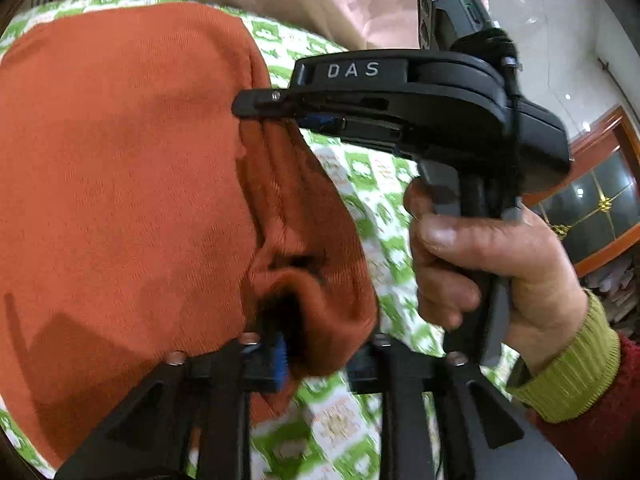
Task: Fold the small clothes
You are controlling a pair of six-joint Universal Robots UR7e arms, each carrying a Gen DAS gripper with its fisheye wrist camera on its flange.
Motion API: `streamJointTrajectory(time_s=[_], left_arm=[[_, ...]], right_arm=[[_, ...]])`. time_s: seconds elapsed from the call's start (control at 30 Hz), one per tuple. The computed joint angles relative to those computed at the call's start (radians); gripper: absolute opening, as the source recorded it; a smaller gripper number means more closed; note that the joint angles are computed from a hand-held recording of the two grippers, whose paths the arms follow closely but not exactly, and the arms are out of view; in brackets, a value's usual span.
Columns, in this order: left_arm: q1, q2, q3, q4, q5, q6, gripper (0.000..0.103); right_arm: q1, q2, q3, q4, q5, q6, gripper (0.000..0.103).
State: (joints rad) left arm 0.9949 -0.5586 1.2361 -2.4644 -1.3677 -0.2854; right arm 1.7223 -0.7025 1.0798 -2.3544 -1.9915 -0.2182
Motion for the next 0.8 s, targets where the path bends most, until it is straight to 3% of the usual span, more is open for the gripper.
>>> streamJointTrajectory(time_s=[0.03, 0.2, 0.27, 0.3, 0.33, 0.47, 0.67, 0.8], left_arm=[[-0.001, -0.013, 0.011, 0.005, -0.011, -0.004, 0.042], [-0.01, -0.14, 0.156, -0.047, 0.015, -0.004, 0.058], [-0.006, -0.199, 0.217, -0.071, 0.053, -0.04, 0.062], [-0.001, -0.221, 0.239, -0.083, 0.073, -0.058, 0.067], [-0.003, -0.271, 0.3, -0.11, 0.097, -0.084, 0.07], [0.041, -0.323, 0.33, -0.12, 0.158, -0.162, 0.078], [0.135, -0.231, 0.187, -0.056, 0.054, -0.236, 0.078], [0.164, -0.166, 0.121, -0.051, 0.023, -0.239, 0.078]], right_arm=[[0.003, -0.002, 0.003, -0.006, -0.011, 0.0, 0.02], [0.04, -0.022, 0.048, -0.083, -0.177, -0.031, 0.039], [0.034, -0.063, 0.088, -0.082, -0.113, 0.015, 0.056], [0.027, -0.083, 0.109, -0.077, -0.063, 0.028, 0.072], [0.024, -0.096, 0.127, -0.074, -0.03, 0.029, 0.081], [0.022, -0.103, 0.149, -0.037, -0.007, 0.0, 0.082], [-0.023, -0.085, 0.124, 0.019, 0.071, 0.084, 0.082], [-0.052, -0.091, 0.128, 0.055, 0.136, 0.137, 0.081]])
